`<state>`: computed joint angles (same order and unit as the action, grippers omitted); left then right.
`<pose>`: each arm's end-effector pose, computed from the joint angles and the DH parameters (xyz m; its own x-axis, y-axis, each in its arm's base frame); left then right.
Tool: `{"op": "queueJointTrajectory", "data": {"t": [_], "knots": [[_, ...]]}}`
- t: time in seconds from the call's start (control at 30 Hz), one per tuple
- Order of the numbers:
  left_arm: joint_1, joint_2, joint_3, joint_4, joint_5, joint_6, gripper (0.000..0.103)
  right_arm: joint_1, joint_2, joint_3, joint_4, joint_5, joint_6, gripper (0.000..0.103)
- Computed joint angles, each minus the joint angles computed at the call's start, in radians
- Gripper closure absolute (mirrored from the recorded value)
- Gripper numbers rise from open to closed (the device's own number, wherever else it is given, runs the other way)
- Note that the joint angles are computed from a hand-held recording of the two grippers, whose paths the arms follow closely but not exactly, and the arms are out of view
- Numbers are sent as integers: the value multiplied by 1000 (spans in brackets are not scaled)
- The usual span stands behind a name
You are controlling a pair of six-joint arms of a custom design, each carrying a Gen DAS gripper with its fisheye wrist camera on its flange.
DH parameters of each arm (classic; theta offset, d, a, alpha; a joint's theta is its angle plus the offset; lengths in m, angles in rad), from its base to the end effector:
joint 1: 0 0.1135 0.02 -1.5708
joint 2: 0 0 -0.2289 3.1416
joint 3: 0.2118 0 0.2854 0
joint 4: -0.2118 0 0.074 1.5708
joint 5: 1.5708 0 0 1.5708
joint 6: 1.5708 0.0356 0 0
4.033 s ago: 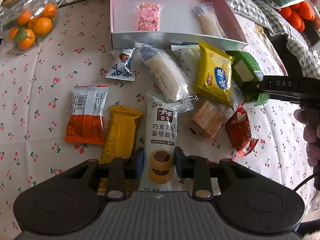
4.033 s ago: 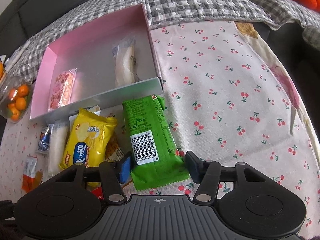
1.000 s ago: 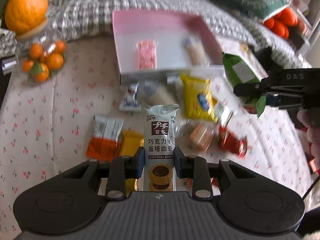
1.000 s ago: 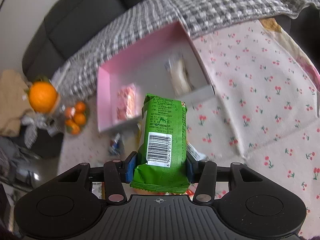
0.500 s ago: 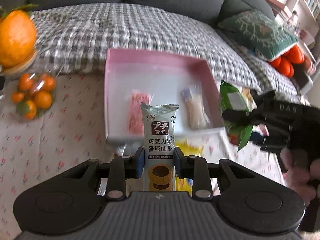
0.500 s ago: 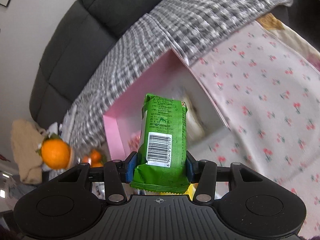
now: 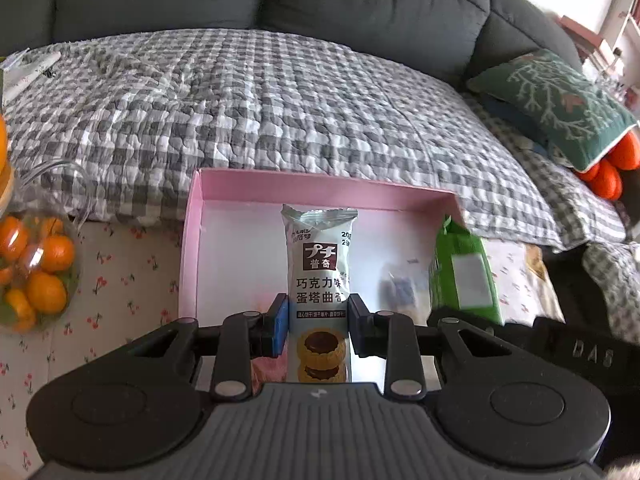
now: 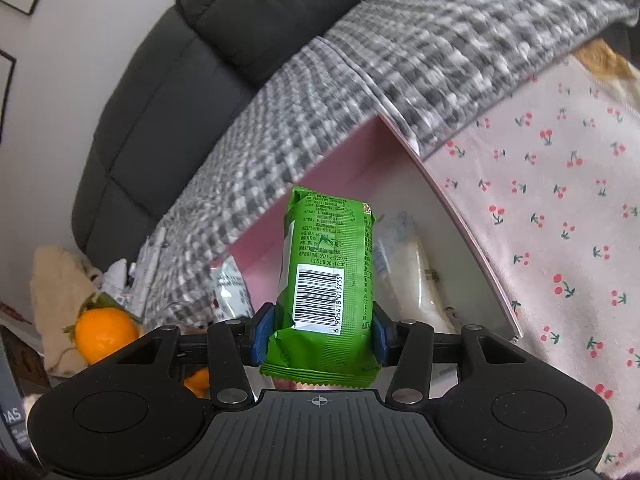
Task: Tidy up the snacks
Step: 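Lower both packs into the box and open both grippers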
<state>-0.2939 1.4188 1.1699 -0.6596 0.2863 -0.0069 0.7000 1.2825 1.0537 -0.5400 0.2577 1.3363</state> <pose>0.3197 -0.1073 0.2439 -0.7578 0.2225 -0.6134 0.4389 0.8694 -0.2269 0.2492 0.1981 0.2527 -0.5932 0.7301 -0.3393 0.4050 0.6349 0.6579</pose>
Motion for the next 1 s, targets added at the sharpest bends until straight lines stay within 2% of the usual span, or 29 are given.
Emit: {"op": "queueJointTrajectory", "data": {"t": [0.13, 0.33, 0.43, 0.47, 0.5, 0.57, 0.73, 0.8, 0.87, 1.0], "knots": [[-9, 14, -13, 66, -43, -13, 76, -15, 13, -23, 35, -20, 8, 56], [-13, 47, -14, 96, -43, -16, 73, -18, 30, -20, 48, -3, -1, 53], [-24, 38, -27, 112, -78, -8, 56, -15, 19, -22, 44, 13, -3, 42], [-26, 42, -25, 114, -82, 1, 50, -16, 13, -27, 48, 13, -1, 36], [-28, 35, -28, 110, -89, 10, 47, -16, 10, -27, 47, 15, 1, 33], [-28, 28, -30, 105, -99, 23, 39, -15, 13, -19, 37, 19, -6, 32], [-9, -1, -43, 72, -96, 37, 32, -1, 25, 22, -17, 27, -23, 27], [1, -25, -56, 57, -95, 49, 29, 9, 32, 46, -51, 35, -24, 21], [15, -57, -79, 51, -92, 56, 25, 21, 43, 83, -102, 38, -26, 21], [48, -112, -101, 1, -75, 72, 24, 57, 76, 186, -232, 70, -37, 16]]}}
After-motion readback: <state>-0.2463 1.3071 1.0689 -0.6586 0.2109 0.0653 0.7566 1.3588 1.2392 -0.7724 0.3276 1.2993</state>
